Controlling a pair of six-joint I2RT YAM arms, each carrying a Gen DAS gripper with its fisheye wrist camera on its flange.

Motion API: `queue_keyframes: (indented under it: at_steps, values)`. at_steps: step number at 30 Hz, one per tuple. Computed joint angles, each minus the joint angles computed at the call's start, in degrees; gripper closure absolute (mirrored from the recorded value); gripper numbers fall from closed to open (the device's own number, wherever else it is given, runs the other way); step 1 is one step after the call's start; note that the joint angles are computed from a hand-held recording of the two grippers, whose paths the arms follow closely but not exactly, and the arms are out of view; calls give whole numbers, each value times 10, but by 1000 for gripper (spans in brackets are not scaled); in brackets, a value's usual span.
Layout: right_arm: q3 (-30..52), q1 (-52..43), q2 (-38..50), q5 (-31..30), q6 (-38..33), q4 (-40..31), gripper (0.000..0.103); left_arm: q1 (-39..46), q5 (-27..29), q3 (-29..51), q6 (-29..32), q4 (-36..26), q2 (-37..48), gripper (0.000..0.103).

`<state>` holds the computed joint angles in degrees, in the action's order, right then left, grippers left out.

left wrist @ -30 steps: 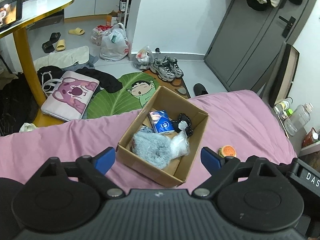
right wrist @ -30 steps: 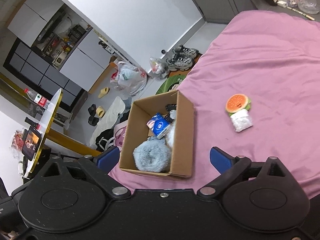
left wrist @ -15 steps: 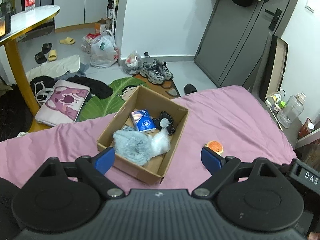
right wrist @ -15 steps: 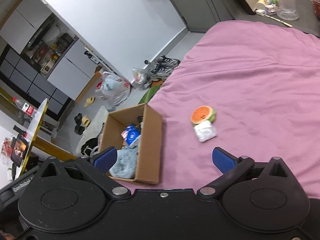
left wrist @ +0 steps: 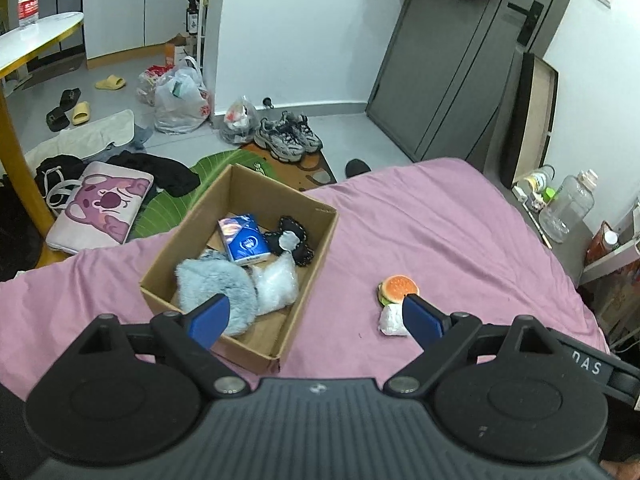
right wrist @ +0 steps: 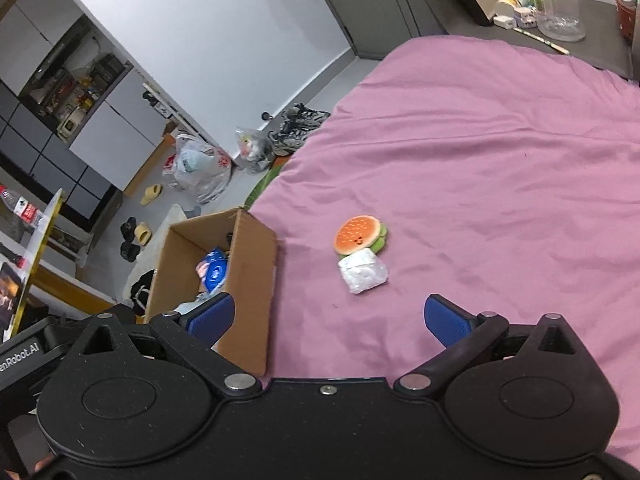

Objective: Organize soft objects
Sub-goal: 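Move both grippers back toward the burger plush and white packet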

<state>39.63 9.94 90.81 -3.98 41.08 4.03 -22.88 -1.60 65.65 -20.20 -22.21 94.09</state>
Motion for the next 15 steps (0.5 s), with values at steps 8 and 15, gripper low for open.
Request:
queue_keyframes:
  at_steps: [8,15]
  values:
    - [43,-24,93,-31,-19,20,4,-14,-7,47,15,2,68,11]
    - [92,-37,165,-56,-44,19,9,-13,-9,103,24,-9,131,11]
